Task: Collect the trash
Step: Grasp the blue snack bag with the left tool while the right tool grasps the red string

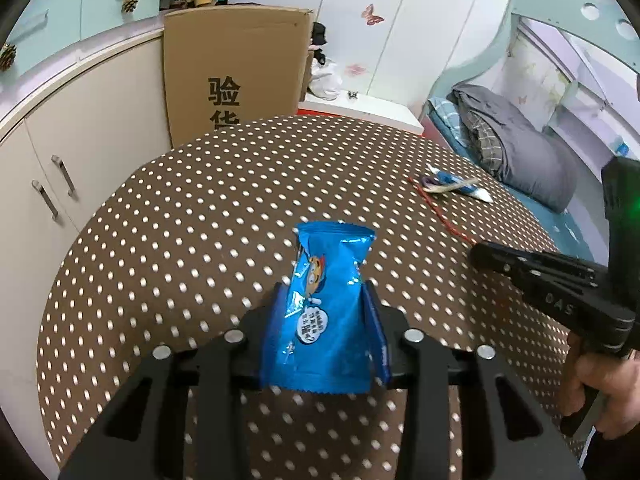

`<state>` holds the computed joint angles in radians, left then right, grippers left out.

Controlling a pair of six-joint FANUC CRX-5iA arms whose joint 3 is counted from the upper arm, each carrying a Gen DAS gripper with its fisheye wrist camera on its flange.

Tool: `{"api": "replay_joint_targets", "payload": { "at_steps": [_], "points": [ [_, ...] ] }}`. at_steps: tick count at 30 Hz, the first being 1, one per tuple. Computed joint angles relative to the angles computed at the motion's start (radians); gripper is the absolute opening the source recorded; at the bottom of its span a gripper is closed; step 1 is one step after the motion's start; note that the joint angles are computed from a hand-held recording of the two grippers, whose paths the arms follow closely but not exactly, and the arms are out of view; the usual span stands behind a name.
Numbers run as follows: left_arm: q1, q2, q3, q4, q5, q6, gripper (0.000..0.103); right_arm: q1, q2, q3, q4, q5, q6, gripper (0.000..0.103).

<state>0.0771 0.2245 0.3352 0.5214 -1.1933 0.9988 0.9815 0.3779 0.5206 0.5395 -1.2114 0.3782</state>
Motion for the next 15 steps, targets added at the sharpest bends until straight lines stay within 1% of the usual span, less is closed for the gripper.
{"api": "replay_joint_targets", "payload": {
  "at_steps": [2, 5, 7, 8, 9, 10, 11, 12, 13, 14, 15],
  "points": [
    [0.002, -0.027, -0.034, 0.012, -0.009, -0.022, 0.018, 0.019, -0.048, -0.067, 0.022, 0.014, -0.048, 0.008],
    [-0.009, -0.038, -0.049, 0.013, -0.017, -0.031, 0.016, 0.049, -0.118, -0.158, 0.061, 0.012, -0.115, 0.008],
    [-0.016, -0.055, -0.069, 0.006, -0.01, -0.038, 0.016, 0.07, -0.167, -0.217, 0.079, 0.014, -0.156, 0.008],
    [-0.018, -0.063, -0.076, 0.006, -0.01, -0.044, 0.016, 0.075, -0.176, -0.225, 0.084, 0.01, -0.164, 0.008],
    [-0.02, -0.077, -0.088, -0.005, 0.007, -0.043, 0.017, 0.086, -0.195, -0.247, 0.093, 0.006, -0.177, 0.008],
    [-0.024, -0.093, -0.099, -0.024, 0.037, -0.037, 0.022, 0.091, -0.207, -0.258, 0.096, 0.004, -0.182, 0.008],
    [-0.027, -0.1, -0.099, -0.043, 0.055, -0.029, 0.044, 0.096, -0.216, -0.268, 0.1, 0.001, -0.187, 0.008],
    [-0.031, -0.104, -0.092, -0.078, 0.08, -0.007, 0.061, 0.101, -0.226, -0.278, 0.106, -0.002, -0.193, 0.008],
    [-0.035, -0.105, -0.085, -0.106, 0.107, 0.016, 0.088, 0.102, -0.231, -0.284, 0.108, -0.001, -0.195, 0.008],
    [-0.036, -0.104, -0.082, -0.123, 0.13, 0.033, 0.091, 0.099, -0.235, -0.287, 0.109, 0.002, -0.195, 0.008],
    [-0.037, -0.079, -0.05, -0.13, 0.102, 0.039, 0.091, 0.1, -0.239, -0.292, 0.112, 0.005, -0.199, 0.008]
  ]
}}
